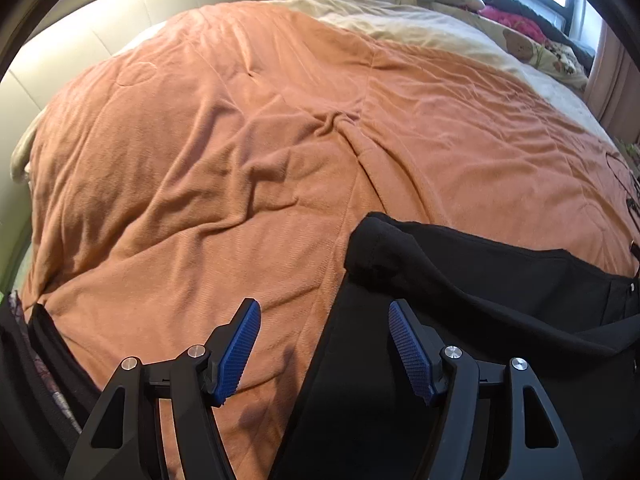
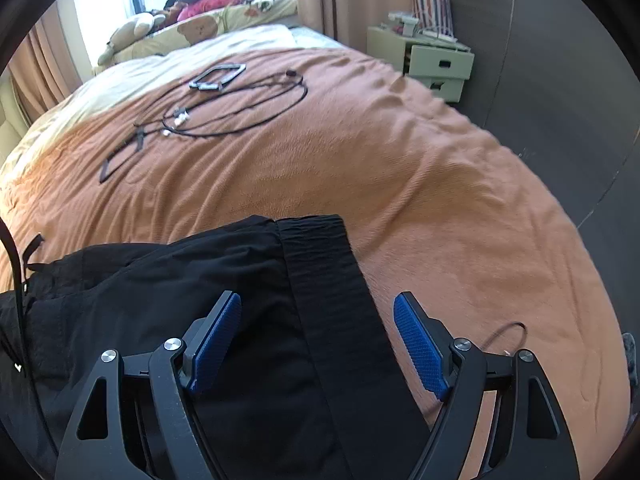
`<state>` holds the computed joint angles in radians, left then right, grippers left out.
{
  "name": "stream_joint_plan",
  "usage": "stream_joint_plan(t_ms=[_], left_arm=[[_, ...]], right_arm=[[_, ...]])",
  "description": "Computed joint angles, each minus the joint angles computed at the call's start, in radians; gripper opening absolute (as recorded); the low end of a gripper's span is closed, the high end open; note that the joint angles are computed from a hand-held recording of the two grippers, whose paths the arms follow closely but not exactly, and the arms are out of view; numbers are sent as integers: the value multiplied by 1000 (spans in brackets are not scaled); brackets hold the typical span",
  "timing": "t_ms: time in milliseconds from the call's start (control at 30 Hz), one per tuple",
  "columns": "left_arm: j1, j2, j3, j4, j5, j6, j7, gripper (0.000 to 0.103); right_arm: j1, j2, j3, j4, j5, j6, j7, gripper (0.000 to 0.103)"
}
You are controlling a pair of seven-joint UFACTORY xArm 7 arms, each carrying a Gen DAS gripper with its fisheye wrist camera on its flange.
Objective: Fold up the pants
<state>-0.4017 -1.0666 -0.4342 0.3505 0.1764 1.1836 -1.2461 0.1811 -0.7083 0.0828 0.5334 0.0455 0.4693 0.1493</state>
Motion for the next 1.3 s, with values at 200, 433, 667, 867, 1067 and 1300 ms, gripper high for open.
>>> stream_joint_plan(t_ms=[200, 433, 667, 867, 1067, 1300], left_arm=[[49, 92, 17, -10, 57, -117, 25, 69], [101, 233, 59, 0, 111, -254, 84, 69], [117, 270, 64, -13, 138, -351, 90, 35], [116, 208, 10, -5, 153, -263, 23, 14], [111, 173, -2, -3, 156, -214, -9, 11], [124, 159, -2, 1, 184, -204, -51, 9]], right_arm=[[-40, 154, 49, 99, -69, 1, 21, 78], [-13, 260, 14, 167, -59, 0, -28, 78], [-6, 287, 12, 176, -53, -18, -74, 46], [-103, 217, 104, 120, -190, -73, 57, 36], [-164, 135, 143, 64, -260, -125, 170, 36], [-277, 77, 255, 31, -364, -185, 365, 36]])
